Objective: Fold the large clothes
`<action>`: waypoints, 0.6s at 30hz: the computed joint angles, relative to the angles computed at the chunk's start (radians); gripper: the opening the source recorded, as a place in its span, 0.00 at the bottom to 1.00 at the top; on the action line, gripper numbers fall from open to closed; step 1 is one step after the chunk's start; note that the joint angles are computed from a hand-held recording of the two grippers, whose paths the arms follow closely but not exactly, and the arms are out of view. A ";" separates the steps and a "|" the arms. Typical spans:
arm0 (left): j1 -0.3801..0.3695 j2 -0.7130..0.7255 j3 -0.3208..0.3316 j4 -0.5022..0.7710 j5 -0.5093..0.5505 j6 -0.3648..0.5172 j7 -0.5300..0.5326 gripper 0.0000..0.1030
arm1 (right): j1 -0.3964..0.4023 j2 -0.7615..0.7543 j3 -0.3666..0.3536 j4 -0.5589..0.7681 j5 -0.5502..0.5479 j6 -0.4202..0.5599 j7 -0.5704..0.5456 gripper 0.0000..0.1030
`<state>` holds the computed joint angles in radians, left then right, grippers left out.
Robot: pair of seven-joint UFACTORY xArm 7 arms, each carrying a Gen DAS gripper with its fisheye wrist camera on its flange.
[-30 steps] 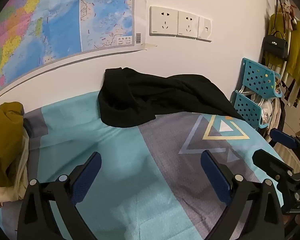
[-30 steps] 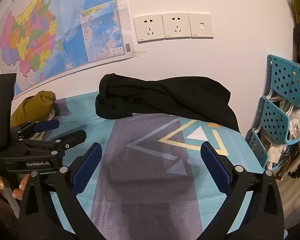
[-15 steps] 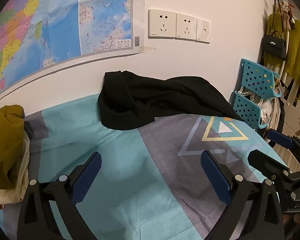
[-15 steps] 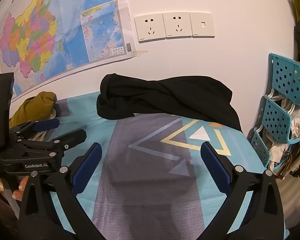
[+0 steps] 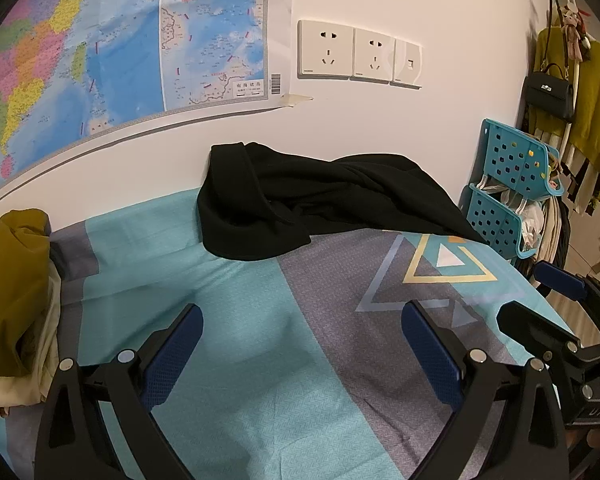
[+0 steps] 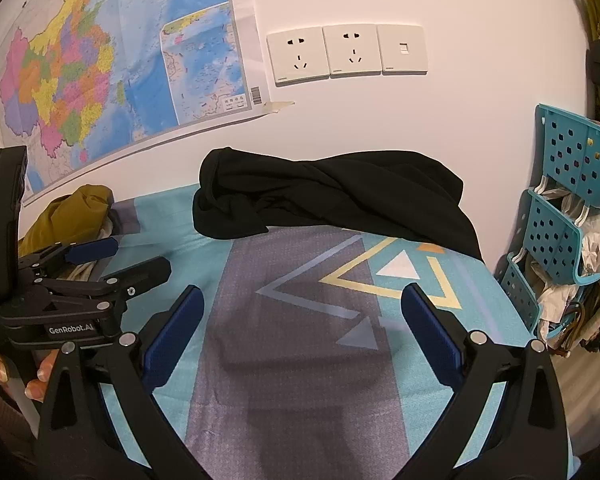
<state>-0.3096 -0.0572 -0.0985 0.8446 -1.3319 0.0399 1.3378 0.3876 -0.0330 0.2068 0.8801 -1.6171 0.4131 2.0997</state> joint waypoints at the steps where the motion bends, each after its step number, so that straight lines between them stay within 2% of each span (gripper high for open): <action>1: 0.001 0.000 0.000 0.000 0.009 0.003 -0.009 0.93 | 0.000 0.002 -0.001 0.003 0.002 0.000 -0.003 0.95; 18: 0.001 -0.002 0.001 -0.001 -0.007 0.004 0.005 0.93 | -0.001 0.000 -0.002 0.002 0.001 -0.008 0.000 0.95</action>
<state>-0.3091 -0.0597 -0.0973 0.8437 -1.3390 0.0435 1.3430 0.3864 -0.0328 0.2052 0.8821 -1.6161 0.4053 2.0999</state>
